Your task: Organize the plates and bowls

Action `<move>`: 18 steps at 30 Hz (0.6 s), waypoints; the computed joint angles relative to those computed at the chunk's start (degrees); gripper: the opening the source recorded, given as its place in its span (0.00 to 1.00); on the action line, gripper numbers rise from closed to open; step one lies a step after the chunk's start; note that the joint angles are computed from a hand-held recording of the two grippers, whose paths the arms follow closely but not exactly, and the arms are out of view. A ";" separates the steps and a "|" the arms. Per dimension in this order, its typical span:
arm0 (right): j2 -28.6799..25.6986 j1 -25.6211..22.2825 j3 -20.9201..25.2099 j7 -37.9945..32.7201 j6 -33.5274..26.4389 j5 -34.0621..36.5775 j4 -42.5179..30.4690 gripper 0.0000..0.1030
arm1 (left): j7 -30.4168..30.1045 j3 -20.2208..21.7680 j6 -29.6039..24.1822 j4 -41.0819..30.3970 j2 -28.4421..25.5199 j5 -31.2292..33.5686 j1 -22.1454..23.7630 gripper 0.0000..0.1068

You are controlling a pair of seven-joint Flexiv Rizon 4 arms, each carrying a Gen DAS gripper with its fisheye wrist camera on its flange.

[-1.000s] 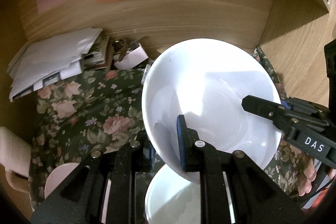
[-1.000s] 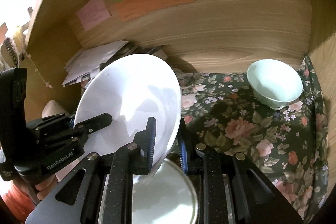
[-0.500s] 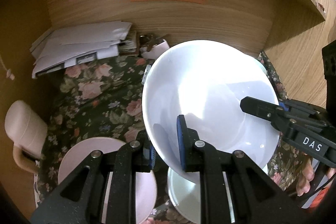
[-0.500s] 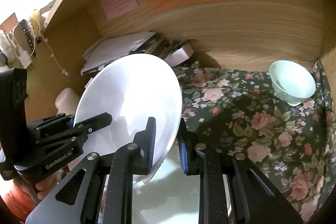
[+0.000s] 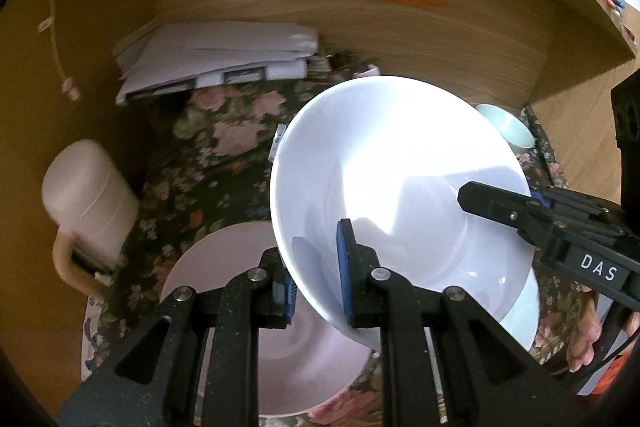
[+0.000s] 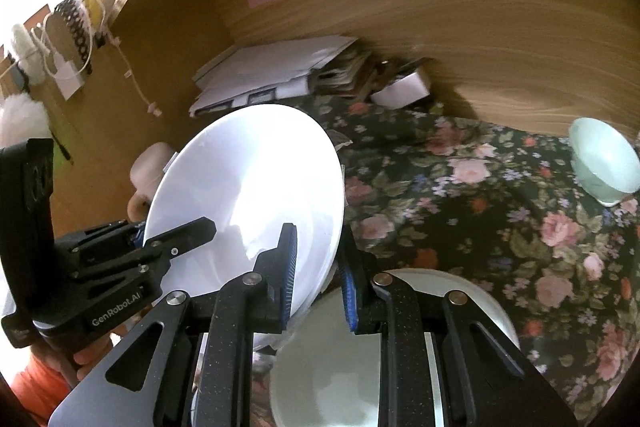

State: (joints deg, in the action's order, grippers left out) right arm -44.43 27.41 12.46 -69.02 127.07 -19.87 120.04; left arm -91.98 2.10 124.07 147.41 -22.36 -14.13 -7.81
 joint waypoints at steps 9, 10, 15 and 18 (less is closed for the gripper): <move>-2.47 -0.05 2.08 1.28 -3.34 -4.23 -3.10 0.18 | -3.77 0.16 2.37 3.42 -0.22 4.76 6.02 0.16; -2.86 -0.10 2.30 1.48 -3.74 -4.76 -3.47 0.18 | -4.19 0.19 2.55 3.71 -0.42 5.28 6.68 0.16; -4.70 -0.53 3.40 2.49 -5.78 -7.21 -4.96 0.18 | -5.43 0.23 2.46 4.26 -1.17 6.94 8.86 0.16; -5.54 -0.91 3.98 3.02 -7.00 -8.48 -5.65 0.18 | -6.05 0.13 2.36 4.51 -1.82 8.15 10.21 0.16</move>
State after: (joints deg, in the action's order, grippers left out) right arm -49.96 26.50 16.43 -65.99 120.07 -28.34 114.39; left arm -98.03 2.23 126.43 151.92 -24.18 -5.98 2.40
